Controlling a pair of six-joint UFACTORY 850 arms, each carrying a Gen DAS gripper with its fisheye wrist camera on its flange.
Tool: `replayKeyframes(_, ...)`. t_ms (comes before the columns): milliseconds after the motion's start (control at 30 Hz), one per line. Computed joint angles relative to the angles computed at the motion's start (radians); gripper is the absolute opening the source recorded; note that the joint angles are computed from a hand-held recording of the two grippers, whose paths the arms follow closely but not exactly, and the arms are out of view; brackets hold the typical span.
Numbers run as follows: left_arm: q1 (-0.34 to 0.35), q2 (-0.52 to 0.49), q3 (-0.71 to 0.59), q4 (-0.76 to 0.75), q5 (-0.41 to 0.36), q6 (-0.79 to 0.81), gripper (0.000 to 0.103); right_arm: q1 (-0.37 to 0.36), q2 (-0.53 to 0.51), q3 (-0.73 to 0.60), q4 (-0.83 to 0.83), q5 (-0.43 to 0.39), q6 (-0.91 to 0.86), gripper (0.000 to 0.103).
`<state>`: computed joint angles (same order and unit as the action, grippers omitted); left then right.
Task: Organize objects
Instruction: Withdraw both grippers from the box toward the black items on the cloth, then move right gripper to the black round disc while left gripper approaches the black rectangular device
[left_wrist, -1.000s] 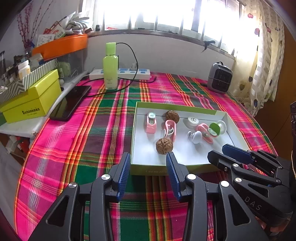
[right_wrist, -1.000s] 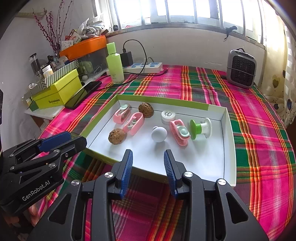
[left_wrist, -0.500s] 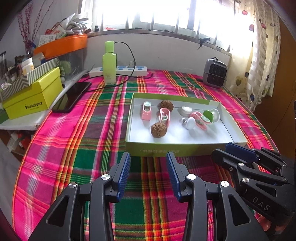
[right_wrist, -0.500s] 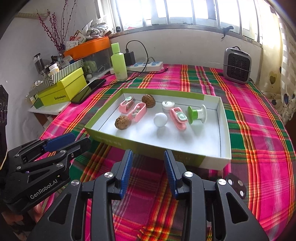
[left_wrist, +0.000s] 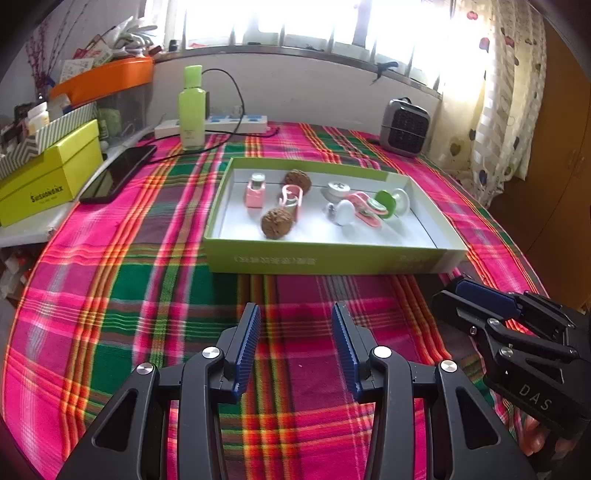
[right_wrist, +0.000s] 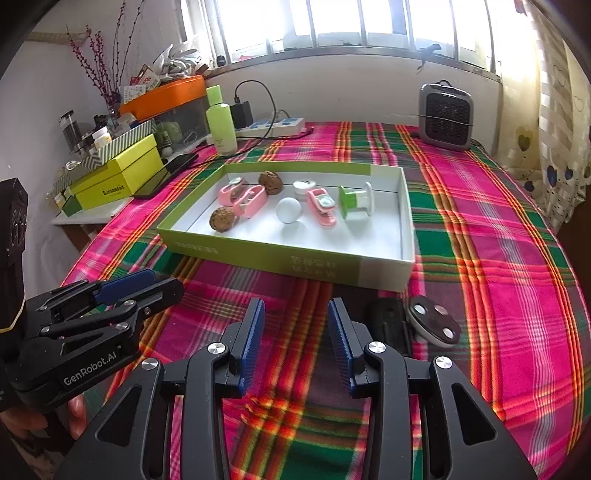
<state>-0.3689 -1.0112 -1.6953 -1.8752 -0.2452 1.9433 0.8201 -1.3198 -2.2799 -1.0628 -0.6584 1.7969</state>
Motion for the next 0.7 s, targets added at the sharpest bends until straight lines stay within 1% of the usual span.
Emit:
replayKeyframes(200,-0.008,0.009,0.023,0.004,-0.035,0.012,0.039,0.006,0.053,0.105,-0.061,0.008,0.089,0.037)
replayKeyframes(333,-0.01,0.007,0.022,0.077,-0.066,-0.05,0.039,0.011,0.099,0.189,-0.109,0.003,0.161,0.037)
replayKeyframes(433,-0.012,0.0,0.012,0.148,-0.087,-0.12,0.039,0.017,0.128,0.241,-0.133,-0.024,0.204,0.037)
replayKeyframes(533,-0.019,-0.005,0.005,0.2,-0.098,-0.162,0.039,0.02,0.159,0.296,-0.162,-0.033,0.257,0.037)
replayKeyframes(700,-0.032,-0.018,-0.015,0.288,-0.116,-0.237,0.039,0.016,0.182,0.344,-0.17,-0.044,0.296,0.037)
